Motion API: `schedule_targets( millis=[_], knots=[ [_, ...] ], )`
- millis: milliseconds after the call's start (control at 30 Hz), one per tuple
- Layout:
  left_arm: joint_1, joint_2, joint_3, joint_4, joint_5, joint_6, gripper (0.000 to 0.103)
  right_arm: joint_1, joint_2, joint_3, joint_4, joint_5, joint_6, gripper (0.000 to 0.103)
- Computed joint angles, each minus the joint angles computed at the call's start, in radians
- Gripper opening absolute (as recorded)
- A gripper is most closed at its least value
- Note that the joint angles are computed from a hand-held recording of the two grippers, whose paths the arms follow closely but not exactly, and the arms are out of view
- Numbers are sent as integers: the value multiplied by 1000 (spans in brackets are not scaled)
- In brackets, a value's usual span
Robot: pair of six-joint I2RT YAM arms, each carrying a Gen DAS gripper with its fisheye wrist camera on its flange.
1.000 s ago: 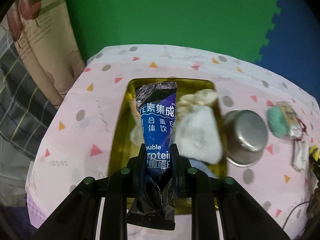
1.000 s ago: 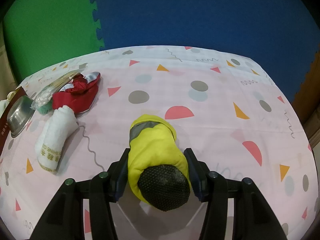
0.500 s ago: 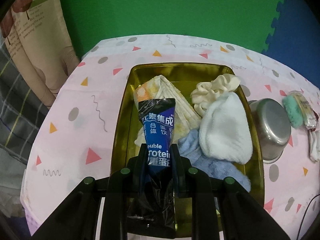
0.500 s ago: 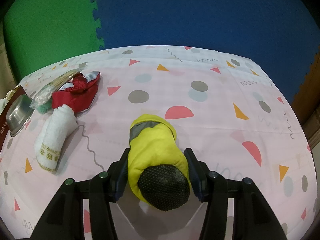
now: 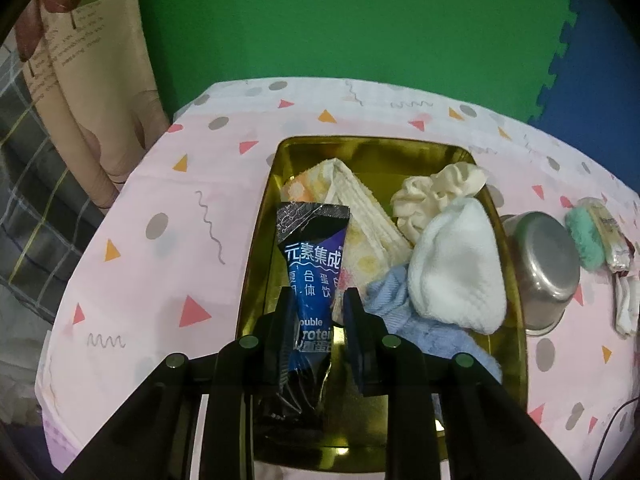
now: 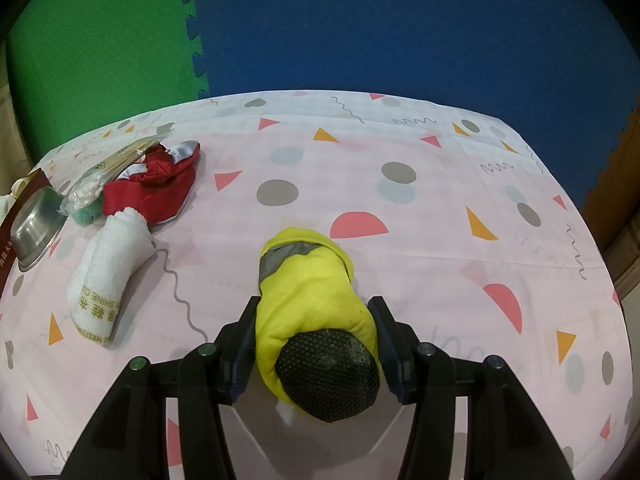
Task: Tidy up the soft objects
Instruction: 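Carry the blue pouch with the left gripper into the tray and release, then carry the yellow item with the right gripper into the tray and release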
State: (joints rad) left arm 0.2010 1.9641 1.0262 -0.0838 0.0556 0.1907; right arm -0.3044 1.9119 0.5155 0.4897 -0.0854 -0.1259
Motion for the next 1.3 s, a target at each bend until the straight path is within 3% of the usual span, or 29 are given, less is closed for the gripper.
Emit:
schedule_targets(
  millis=[500, 567, 967, 1300],
  knots=[
    [-74, -275, -351, 253, -134, -137, 50, 8, 0, -2, 5, 15, -2, 54],
    [-79, -283, -368, 256, -134, -153, 57, 10, -2, -4, 5, 19, -1, 54],
    [-38, -293, -432, 274, -108, -193, 75, 50, -16, -4, -15, 93, 60, 50],
    [9, -314, -471, 306, -100, -235, 79, 106, -46, -13, -41, 153, 113, 47]
  ],
)
